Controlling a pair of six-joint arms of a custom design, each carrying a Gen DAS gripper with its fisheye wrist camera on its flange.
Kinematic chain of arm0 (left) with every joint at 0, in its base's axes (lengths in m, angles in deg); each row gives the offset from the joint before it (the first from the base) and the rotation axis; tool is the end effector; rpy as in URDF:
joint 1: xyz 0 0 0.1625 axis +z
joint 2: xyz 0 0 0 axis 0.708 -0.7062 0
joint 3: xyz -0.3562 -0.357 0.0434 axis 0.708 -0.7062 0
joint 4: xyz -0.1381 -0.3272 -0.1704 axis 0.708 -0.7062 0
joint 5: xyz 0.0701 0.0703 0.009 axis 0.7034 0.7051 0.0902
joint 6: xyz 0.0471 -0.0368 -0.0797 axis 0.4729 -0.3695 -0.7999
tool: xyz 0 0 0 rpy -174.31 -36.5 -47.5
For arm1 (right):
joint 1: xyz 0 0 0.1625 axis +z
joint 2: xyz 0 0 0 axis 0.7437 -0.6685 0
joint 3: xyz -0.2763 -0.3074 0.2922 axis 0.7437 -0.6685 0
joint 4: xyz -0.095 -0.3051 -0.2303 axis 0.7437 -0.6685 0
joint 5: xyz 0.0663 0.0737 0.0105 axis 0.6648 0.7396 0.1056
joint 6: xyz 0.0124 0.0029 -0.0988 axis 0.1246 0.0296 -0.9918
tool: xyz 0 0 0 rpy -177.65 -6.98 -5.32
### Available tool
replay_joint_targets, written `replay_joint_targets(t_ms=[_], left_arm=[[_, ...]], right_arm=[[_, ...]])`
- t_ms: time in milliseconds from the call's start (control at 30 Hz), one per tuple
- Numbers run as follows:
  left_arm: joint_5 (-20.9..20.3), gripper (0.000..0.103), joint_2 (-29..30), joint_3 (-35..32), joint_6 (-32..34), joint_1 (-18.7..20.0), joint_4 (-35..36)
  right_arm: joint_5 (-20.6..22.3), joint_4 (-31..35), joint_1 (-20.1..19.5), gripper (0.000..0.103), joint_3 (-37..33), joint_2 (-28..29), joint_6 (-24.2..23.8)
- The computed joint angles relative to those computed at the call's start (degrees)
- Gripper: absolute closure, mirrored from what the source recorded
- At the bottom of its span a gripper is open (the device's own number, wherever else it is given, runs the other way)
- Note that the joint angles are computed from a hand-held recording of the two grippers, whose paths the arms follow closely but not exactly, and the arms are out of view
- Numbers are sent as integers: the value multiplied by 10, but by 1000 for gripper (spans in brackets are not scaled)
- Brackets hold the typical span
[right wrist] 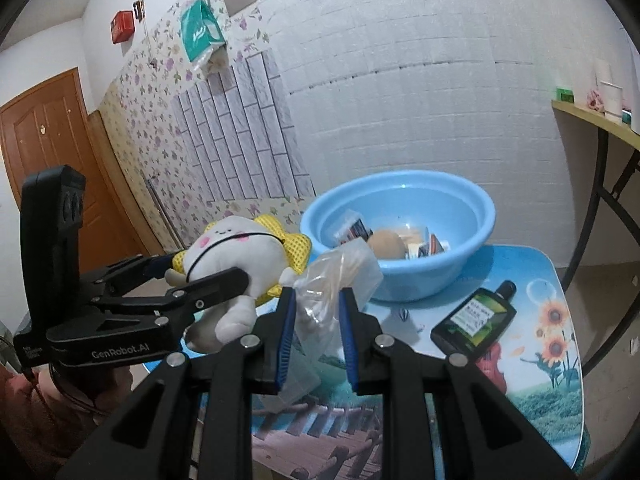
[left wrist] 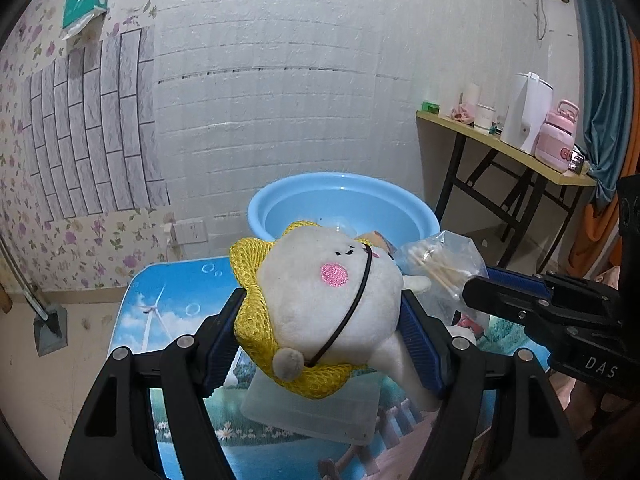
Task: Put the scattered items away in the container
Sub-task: 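Lift the white plush and swab bag and carry both over the basin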
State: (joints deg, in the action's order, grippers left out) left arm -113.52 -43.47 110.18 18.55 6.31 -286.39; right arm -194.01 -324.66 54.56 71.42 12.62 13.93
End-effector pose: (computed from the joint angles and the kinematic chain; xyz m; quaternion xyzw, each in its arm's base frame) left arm -0.1322 -0.4586 0.1565 0.3667 0.8501 -0.3268 0.1899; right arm 0.1878 -0.3711 0.0709 0.1998 -0.8576 0.4379 0.1812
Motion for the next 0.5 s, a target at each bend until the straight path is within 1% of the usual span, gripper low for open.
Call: replay_joint_targets(t_ms=[167,300,500], left_arm=[[-3,29,8,-20,7,-3,11],[2,29,22,-45,21,-7,21],[-3,29,38,-82,35,-3,35]], right_arm=[[6,14,-2,82,-14,-16,-24],[22,27,-12,82,-24,-29,-29],[46,53,-34,82,-40,-50,-33]])
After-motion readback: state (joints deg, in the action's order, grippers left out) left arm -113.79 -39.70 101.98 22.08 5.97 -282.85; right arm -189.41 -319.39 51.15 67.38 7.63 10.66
